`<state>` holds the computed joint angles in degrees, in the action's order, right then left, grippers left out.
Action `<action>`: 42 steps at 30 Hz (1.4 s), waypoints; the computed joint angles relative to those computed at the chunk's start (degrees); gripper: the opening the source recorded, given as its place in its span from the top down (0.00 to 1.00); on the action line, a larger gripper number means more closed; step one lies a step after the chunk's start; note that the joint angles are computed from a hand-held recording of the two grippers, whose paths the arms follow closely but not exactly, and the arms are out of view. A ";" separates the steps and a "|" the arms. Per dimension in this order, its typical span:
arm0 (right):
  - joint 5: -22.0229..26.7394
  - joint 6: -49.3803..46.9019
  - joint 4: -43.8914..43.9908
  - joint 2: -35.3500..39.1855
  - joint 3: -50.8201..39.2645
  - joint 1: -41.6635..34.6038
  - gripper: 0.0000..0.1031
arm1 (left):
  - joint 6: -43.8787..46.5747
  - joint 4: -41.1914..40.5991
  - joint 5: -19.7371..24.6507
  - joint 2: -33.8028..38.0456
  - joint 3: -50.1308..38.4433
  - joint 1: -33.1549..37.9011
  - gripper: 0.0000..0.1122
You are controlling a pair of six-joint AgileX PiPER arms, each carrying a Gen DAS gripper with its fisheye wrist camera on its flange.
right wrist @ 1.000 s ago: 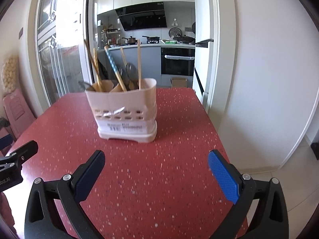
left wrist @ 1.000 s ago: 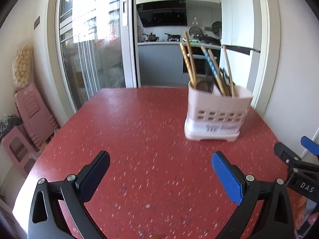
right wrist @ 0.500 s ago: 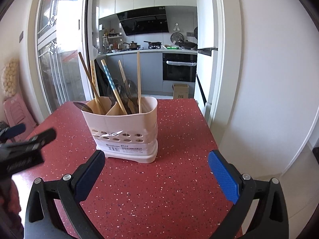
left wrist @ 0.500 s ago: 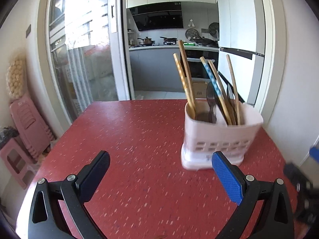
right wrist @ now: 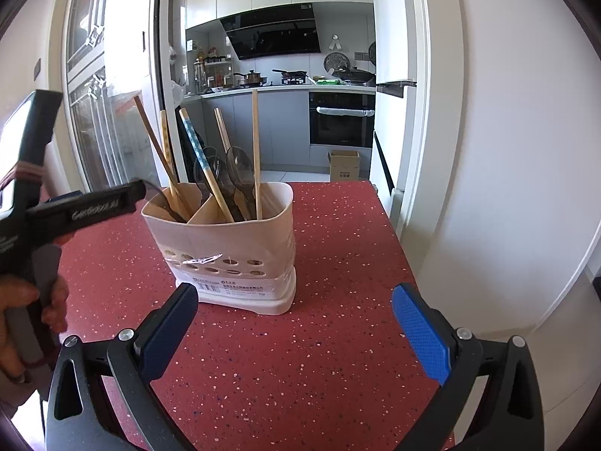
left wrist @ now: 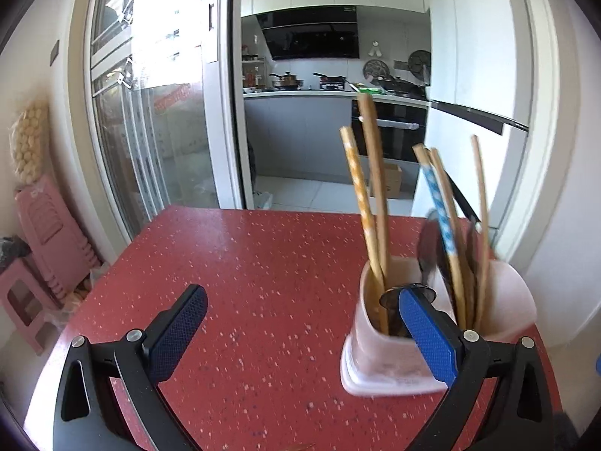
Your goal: Organize utensils
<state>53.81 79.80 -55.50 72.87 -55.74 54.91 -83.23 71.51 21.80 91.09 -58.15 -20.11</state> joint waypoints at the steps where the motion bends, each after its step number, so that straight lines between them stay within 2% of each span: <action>1: -0.28 0.08 0.17 0.05 0.03 -0.17 0.00 | -0.21 -0.05 0.11 0.39 -0.50 0.30 0.08; 8: -1.47 -0.32 0.75 0.41 0.00 -0.80 0.00 | -1.12 0.41 0.14 1.80 -1.77 4.14 0.08; 11: -1.91 0.08 0.81 0.25 0.17 -0.86 0.00 | -0.23 -1.13 -2.12 0.74 -0.27 6.76 0.08; 16: -2.09 2.27 -0.07 0.21 0.79 -0.44 0.00 | -1.48 2.27 -4.57 -2.83 4.92 7.45 0.08; 23: -3.24 8.95 -2.22 -0.90 2.96 0.33 0.00 | -6.03 6.55 -6.69 -11.73 15.89 3.45 0.08; 28: -4.31 10.34 -2.01 -0.81 3.74 0.50 0.00 | -10.13 8.30 -4.19 -17.11 21.58 -1.74 0.08; 33: 0.96 10.11 -2.37 1.22 2.42 3.92 0.00 | -15.32 11.32 0.14 -19.72 25.11 -6.60 0.08; 40: 6.97 15.00 -7.58 1.54 3.55 8.61 0.00 | -20.30 14.92 1.88 -20.70 27.87 -8.67 0.08; 42: 8.54 15.75 -8.85 1.78 3.65 9.75 0.00 | -21.50 16.30 0.84 -21.20 28.60 -7.90 0.08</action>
<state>62.35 95.55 -64.35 74.66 -52.10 64.66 -104.73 87.81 22.64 69.89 -29.55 -28.01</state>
